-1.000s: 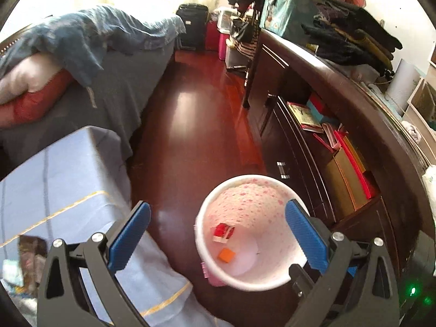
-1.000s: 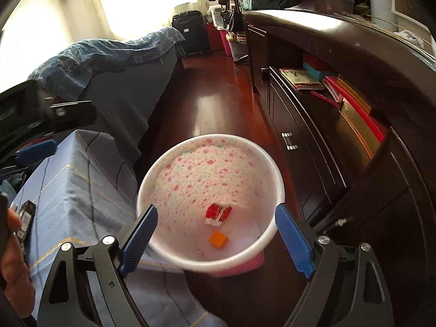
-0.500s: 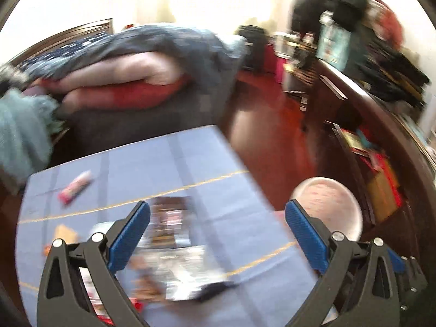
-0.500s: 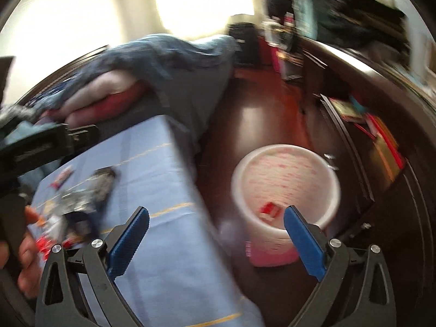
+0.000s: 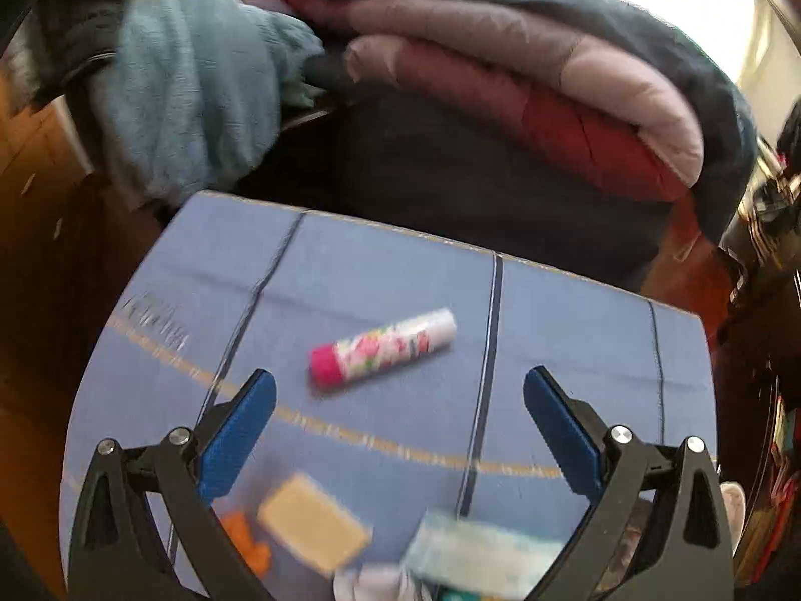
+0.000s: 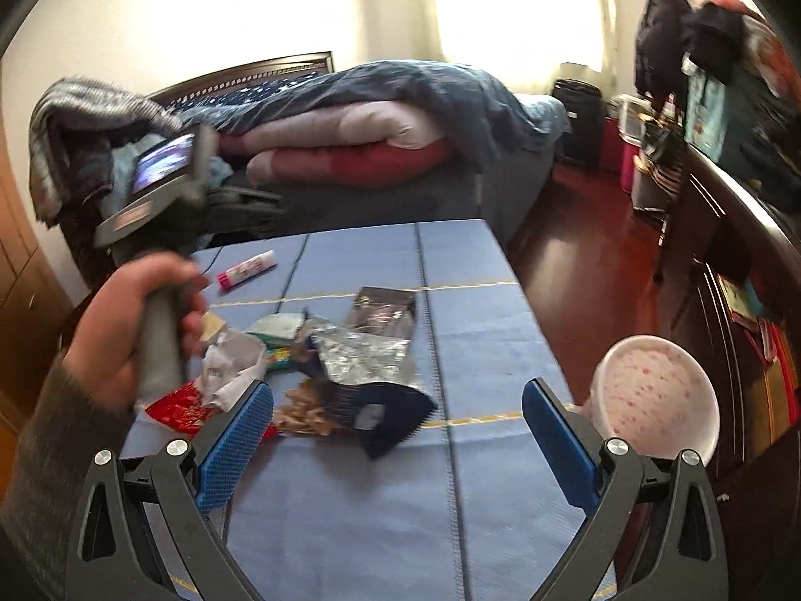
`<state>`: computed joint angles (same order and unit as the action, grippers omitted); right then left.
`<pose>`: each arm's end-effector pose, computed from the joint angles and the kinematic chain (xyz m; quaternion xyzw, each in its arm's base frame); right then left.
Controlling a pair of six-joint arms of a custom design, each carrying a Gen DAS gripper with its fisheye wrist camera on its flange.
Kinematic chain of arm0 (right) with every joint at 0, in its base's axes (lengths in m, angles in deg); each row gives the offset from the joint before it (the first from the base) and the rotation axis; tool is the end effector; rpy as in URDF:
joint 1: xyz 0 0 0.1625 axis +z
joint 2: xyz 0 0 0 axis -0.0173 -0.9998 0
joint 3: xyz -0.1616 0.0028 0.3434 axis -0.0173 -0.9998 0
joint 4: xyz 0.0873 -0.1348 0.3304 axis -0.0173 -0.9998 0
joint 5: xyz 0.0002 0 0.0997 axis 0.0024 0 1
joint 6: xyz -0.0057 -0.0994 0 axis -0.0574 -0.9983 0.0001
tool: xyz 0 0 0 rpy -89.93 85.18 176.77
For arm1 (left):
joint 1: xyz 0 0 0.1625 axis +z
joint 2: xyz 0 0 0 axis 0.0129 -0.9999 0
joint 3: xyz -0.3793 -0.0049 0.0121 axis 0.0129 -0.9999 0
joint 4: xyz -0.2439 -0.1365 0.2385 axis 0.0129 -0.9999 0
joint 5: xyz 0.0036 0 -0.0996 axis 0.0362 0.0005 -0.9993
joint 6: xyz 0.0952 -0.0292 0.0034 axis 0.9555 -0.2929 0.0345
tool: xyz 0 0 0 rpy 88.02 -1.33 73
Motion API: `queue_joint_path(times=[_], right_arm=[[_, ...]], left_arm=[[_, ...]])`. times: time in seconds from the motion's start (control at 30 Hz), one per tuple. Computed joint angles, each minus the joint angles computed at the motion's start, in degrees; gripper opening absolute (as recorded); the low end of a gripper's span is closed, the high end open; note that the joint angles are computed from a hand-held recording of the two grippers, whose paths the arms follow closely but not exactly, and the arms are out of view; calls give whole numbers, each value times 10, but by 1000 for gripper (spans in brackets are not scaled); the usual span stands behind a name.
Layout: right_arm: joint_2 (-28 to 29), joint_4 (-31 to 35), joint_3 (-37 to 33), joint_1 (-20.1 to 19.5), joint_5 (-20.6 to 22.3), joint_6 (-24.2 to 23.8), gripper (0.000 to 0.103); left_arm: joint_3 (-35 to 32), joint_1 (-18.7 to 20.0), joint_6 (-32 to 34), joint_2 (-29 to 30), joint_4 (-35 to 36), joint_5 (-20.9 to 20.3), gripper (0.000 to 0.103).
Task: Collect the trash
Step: 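Return left tool to the table and grasp the pink glue stick, then grasp the blue snack bag with the right tool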
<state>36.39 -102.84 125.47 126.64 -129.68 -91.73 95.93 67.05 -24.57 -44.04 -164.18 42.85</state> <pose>0.4304 -0.4857 0.0451 0.2331 -0.8740 0.3295 0.2707 -0.0660 -0.7442 0.3774 -0.1009 0.8485 -0.3339 0.3979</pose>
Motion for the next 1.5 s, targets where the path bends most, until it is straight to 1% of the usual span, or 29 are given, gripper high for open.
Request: queue_joint_path(times=[0.03, 0.07, 0.1, 0.17, 0.2, 0.23, 0.3, 0.33, 0.4, 0.47, 0.53, 0.6, 0.63, 0.67, 0.7, 0.73, 0.77, 0.83, 0.87, 0.93, 1.03, 1.13, 1.23, 1.3, 1.37, 1.4, 1.43, 1.47, 1.5], right_arm=[[2, 2, -2, 2, -1, -3, 99], [5, 4, -4, 4, -3, -6, 99], [6, 6, -6, 4, -3, -9, 99], [10, 11, -9, 4, -3, -11, 99], [13, 15, -15, 3, -1, -10, 99], [14, 18, -17, 3, 2, -8, 99], [18, 25, -24, 0, 9, -5, 99], [21, 28, -28, 0, 11, -4, 99], [25, 37, -35, 1, 16, -2, 99], [30, 40, -40, 3, 16, -2, 99], [34, 42, -44, 6, 13, -5, 99], [36, 42, -46, 8, 9, -7, 99], [36, 42, -47, 9, 8, -7, 99], [36, 40, -46, 9, 6, -7, 99], [35, 40, -46, 8, 6, -6, 99], [32, 37, -45, 7, 7, -5, 99], [31, 32, -43, 5, 4, -4, 99], [27, 29, -41, 1, 0, 4, 99], [24, 28, -38, -2, 2, 8, 99], [18, 34, -35, -12, 10, 24, 99], [19, 42, -40, -23, 29, 33, 99], [39, 59, -69, -29, 34, 17, 99], [70, 72, -106, -34, 24, -10, 99], [86, 92, -128, -38, 16, -18, 99], [88, 97, -130, -43, 25, -20, 99], [86, 98, -127, -45, 31, -19, 92], [83, 108, -125, -47, 36, -16, 70], [81, 119, -124, -48, 41, -12, 56], [76, 127, -120, -50, 47, -6, 37]], left_arm=[[-28, 5, 33, 15, 8, -1, 99], [-37, 9, 73, 21, -6, -8, 99], [-49, 13, 132, 26, -19, -25, 99], [-70, 23, 214, 30, -6, -64, 99], [-76, 29, 258, 30, 0, -77, 99], [-75, 33, 304, 31, -4, -76, 99], [-63, 40, 373, 28, -24, -82, 99], [-65, 46, 390, 29, -28, -92, 99], [-90, 60, 389, 32, 14, -135, 99], [-87, 66, 407, 29, 12, -157, 98], [-80, 68, 434, 26, 7, -174, 89], [-86, 71, 436, 30, 20, -183, 68], [-90, 73, 434, 32, 25, -194, 65], [-94, 78, 437, 32, 23, -207, 58], [-86, 78, 443, 28, 11, -211, 48], [-82, 78, 445, 27, 2, -210, 41], [-73, 79, 447, 22, -7, -212, 25], [-55, 81, 445, 9, -16, -233, 23], [-40, 82, 451, 3, -30, -235, 23], [7, 76, 458, -18, -69, -224, 23], [60, 67, 447, -50, -115, -218, 23], [131, 49, 441, -89, -178, -191, 23], [184, 33, 435, -123, -221, -184, 24], [213, 23, 428, -143, -244, -177, 24], [224, 18, 418, -157, -251, -174, 24], [230, 16, 412, -163, -252, -174, 24], [236, 14, 407, -170, -253, -175, 24], [241, 13, 406, -175, -256, -173, 24], [248, 9, 405, -180, -264, -165, 24]])
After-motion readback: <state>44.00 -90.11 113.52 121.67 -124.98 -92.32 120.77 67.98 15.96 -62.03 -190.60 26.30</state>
